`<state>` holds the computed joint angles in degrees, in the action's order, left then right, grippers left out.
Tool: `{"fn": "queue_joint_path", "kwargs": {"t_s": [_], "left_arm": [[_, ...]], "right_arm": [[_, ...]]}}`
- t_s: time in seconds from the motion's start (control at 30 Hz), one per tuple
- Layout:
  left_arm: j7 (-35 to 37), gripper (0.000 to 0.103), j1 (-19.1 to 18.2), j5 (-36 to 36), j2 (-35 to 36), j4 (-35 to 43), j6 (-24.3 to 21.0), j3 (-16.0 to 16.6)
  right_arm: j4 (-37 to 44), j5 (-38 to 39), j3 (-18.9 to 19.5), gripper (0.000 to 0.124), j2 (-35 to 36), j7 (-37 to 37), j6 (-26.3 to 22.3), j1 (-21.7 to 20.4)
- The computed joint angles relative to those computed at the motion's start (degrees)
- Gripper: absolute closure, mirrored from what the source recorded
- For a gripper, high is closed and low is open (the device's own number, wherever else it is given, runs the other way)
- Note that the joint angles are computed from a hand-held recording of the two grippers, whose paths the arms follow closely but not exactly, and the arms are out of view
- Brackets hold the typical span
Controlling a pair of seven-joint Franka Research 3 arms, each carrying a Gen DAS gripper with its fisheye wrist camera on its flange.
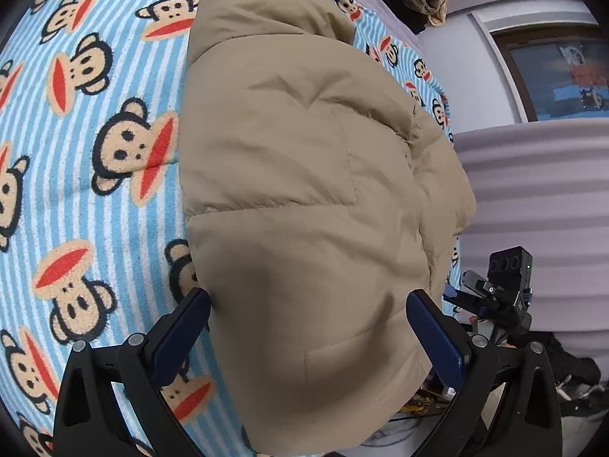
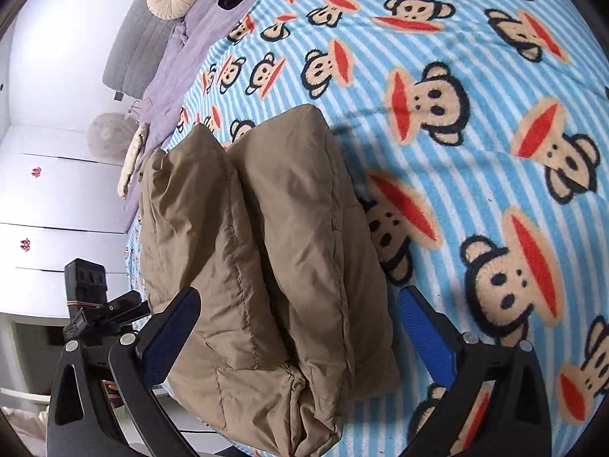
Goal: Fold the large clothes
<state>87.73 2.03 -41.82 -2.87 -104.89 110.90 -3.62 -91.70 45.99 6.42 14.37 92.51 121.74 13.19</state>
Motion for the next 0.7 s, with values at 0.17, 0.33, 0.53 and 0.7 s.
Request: {"fn": "queue_joint_path", "kwargs": {"t_s": [0.17, 0.33, 0.53, 0.7], "left_arm": [[4.1, 0.0, 0.7, -4.4, -0.1, -2.8, -0.8, 0.9], [7.2, 0.0, 1.1, -9.4, 0.0, -5.1, 0.0, 0.9], [9.7, 0.0, 0.9, -12.2, 3.5, -4.1, 1.7, -0.4], [11.3, 0.0, 1.1, -15.3, 6.8, -3.0, 2.4, -1.9]], "right_arm": [[7.6, -0.7, 0.7, 0.021, 5.4, -3.7, -7.0, -0.7], [15.2, -3.0, 1.5, 0.021, 11.8, -3.1, -12.0, -1.0], [19.9, 0.4, 3.4, 0.021, 16.9, -4.9, -14.2, -2.4], [26.7, 0.8, 4.7, 0.021, 23.5, -3.8, -16.4, -2.4]]}}
